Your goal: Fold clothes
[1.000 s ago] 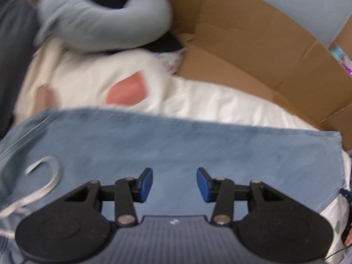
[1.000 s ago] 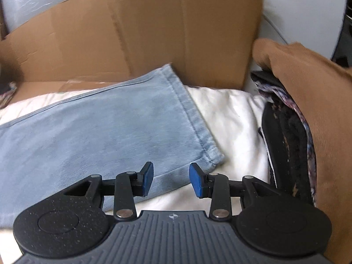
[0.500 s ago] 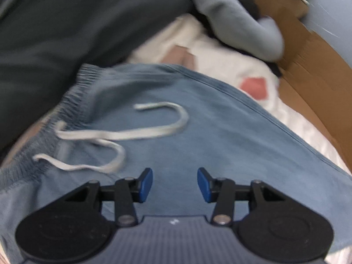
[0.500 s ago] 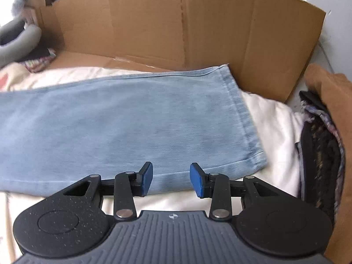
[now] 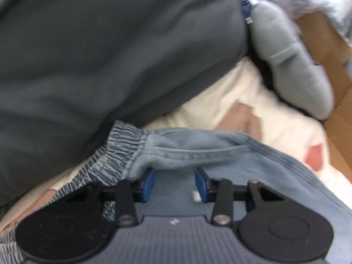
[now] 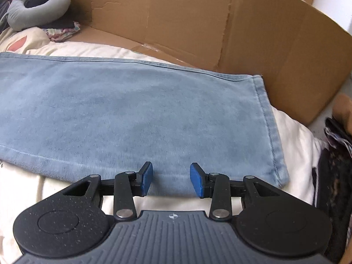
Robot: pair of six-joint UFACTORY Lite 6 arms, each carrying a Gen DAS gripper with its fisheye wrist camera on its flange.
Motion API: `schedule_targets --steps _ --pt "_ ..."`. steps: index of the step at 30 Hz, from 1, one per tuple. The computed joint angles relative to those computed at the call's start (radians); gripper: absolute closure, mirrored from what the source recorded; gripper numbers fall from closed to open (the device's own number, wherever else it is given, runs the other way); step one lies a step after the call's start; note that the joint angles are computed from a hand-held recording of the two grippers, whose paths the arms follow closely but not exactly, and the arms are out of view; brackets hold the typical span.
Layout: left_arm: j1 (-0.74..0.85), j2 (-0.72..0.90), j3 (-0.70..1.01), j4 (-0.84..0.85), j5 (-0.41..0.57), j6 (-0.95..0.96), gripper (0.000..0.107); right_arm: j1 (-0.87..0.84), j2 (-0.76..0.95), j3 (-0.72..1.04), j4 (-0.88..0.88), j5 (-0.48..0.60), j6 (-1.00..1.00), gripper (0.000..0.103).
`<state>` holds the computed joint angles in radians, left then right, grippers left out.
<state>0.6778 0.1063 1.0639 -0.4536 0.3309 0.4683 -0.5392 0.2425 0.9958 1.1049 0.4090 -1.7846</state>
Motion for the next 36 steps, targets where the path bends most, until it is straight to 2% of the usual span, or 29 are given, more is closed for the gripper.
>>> schedule_targets --steps 4,5,7,11,14,19,21,23,25,28,29,32,36 --pt "-0.005 0.130 0.066 0.008 -0.045 -0.080 0.078 0.013 0.022 0.025 -0.023 -0.010 0.003 0.058" --pt "-0.010 0.158 0.085 0.051 -0.051 -0.138 0.084 0.012 0.029 0.030 -0.024 -0.013 -0.014 0.058" --pt "-0.019 0.214 0.125 0.146 -0.060 -0.262 0.089 0.011 0.040 0.034 -0.014 -0.024 -0.054 0.054" --pt "-0.026 0.296 0.257 0.278 0.031 -0.435 0.097 0.010 0.065 0.058 -0.038 -0.062 -0.002 0.045" --pt "-0.044 0.298 0.322 0.363 0.119 -0.496 0.096 0.004 0.097 0.103 -0.139 -0.082 0.143 0.043" --pt "-0.029 0.205 0.292 0.271 0.165 -0.319 0.094 -0.036 0.129 0.148 -0.221 -0.080 0.250 0.043" --pt "-0.003 0.166 0.270 0.225 0.194 -0.259 0.089 -0.043 0.135 0.169 -0.282 -0.086 0.311 0.044" --pt "0.030 0.110 0.234 0.171 0.222 -0.204 0.077 -0.050 0.137 0.185 -0.347 -0.093 0.370 0.046" --pt "0.061 0.048 0.196 0.143 0.260 -0.160 0.073 -0.060 0.134 0.208 -0.438 -0.079 0.470 0.056" --pt "0.079 -0.079 0.140 0.200 0.317 -0.176 0.070 -0.093 0.115 0.261 -0.496 0.016 0.539 0.060" --pt "0.102 -0.095 0.161 0.191 0.361 -0.158 0.066 -0.107 0.108 0.285 -0.503 0.059 0.552 0.060" --pt "0.176 -0.182 0.200 0.156 0.523 -0.115 0.063 -0.154 0.087 0.376 -0.518 0.236 0.585 0.059" --pt "0.238 -0.259 0.290 0.187 0.739 -0.068 0.057 -0.214 0.046 0.493 -0.534 0.442 0.614 0.059"
